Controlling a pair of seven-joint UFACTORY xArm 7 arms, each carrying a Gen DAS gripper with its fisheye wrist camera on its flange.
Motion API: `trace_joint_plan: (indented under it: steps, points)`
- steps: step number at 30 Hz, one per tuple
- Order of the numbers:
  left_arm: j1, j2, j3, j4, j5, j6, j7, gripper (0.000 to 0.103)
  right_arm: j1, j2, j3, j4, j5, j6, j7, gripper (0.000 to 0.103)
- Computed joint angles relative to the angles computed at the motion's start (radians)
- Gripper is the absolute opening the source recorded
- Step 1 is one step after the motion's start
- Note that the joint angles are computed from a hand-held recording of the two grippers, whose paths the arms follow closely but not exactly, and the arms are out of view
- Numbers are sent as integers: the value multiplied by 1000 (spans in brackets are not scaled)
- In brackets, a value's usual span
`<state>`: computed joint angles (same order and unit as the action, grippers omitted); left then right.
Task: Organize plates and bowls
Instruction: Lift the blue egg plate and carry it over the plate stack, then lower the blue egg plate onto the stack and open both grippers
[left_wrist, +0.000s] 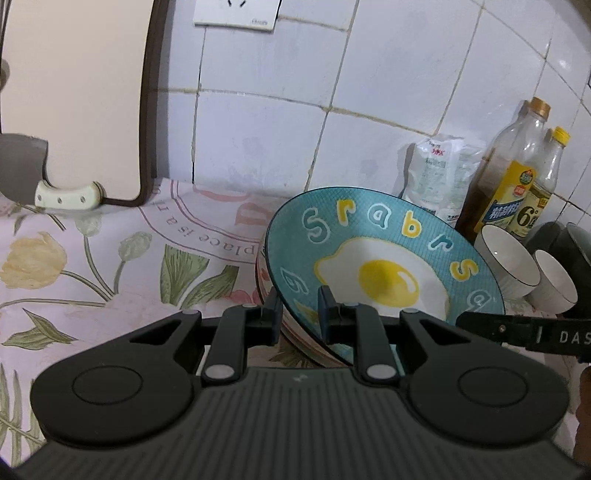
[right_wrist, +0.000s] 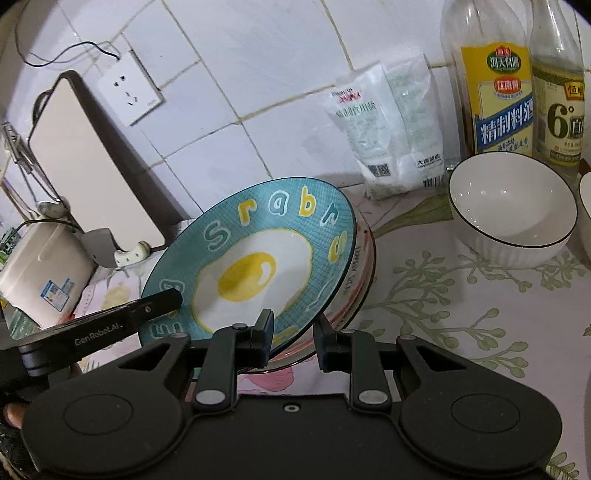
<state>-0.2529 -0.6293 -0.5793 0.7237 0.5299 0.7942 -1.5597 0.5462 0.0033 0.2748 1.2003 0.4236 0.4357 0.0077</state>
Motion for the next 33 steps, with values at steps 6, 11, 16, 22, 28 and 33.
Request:
trace_joint_plan:
  steps: [6,11,16,22,28,33]
  points:
    - [3,41,8,17,10,-2,17,18,0,42,-1,44,-121,20,67,29]
    - [-2,64,7,40,30,29,17,18,-1,51,3,48,-154,4,73,29]
    - [-20,88,10,66,37,65,20,18,5,39,1,23,-218,-30,113,30]
    - [-43,135,3,113,59,131,25,19,14,34,-5,4,-406,-56,236,30]
    - [-82,200,18,173,91,213,29,21,8,38,-6,-8,-409,-75,235,31]
    - [-124,259,44,229,104,290,72,23,11,45,-7,-28,-462,-128,268,32]
